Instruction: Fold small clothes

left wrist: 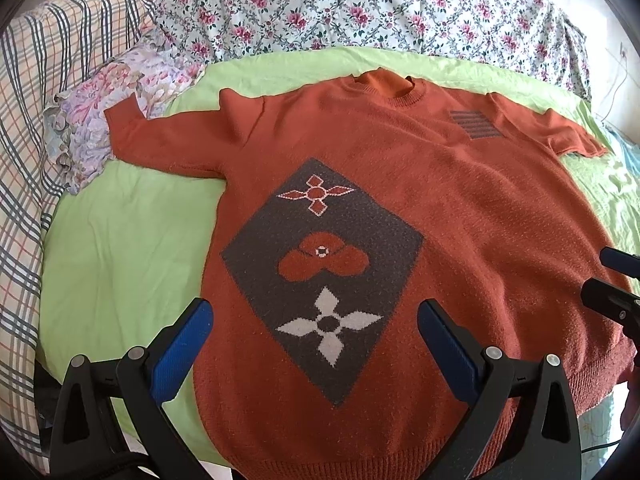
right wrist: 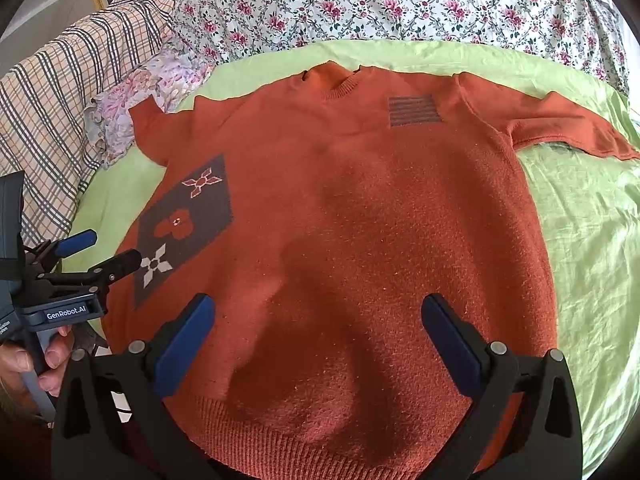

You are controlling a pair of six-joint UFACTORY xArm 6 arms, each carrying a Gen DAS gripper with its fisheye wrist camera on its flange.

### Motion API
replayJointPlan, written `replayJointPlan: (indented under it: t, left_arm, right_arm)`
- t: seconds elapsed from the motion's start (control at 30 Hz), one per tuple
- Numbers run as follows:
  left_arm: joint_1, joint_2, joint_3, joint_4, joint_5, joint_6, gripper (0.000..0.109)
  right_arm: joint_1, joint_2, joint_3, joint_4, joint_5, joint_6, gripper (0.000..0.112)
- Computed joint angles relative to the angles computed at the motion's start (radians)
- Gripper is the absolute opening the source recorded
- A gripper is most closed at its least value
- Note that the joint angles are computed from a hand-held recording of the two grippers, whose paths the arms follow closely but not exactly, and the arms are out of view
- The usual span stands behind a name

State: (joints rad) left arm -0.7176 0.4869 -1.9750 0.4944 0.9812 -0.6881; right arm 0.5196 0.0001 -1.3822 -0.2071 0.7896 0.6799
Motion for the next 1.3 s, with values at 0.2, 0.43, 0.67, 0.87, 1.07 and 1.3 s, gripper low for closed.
replayJointPlan:
  t: [0.2,0.43,0.67,0.87,1.07,1.3]
  left_arm:
    - [-0.001,0.002,-0.007,-0.012,0.004,0.005,0.102]
    - [-0.004,0.012,-0.026,-0.011,0.019,0.014,0.102]
    - [-0.005,0.027,-0.050,-0.014,0.027,0.021,0.102]
    - [-0.008,0.053,-0.088,0.004,0.048,0.036,0.102]
    - [-0.005,0.083,-0.142,-0.012,0.082,0.059,0.102]
    - [0.004,0.088,-0.142,-0.030,0.048,0.051,0.102]
  right_arm:
    - [0.001,-0.001,0.002,0.000,-0.012,0.002,0.103]
    - [-0.003,-0.013,0.023,-0.016,-0.056,0.013,0.103]
    - [-0.007,-0.002,-0.010,0.022,-0.001,-0.014,0.103]
    - [-0.008,0.001,-0.010,0.013,-0.016,-0.008,0.103]
    - [-0.013,0.009,-0.017,0.008,-0.021,-0.011,0.103]
    - [-0.023,0.018,-0.026,0.015,-0.028,-0.010,0.103]
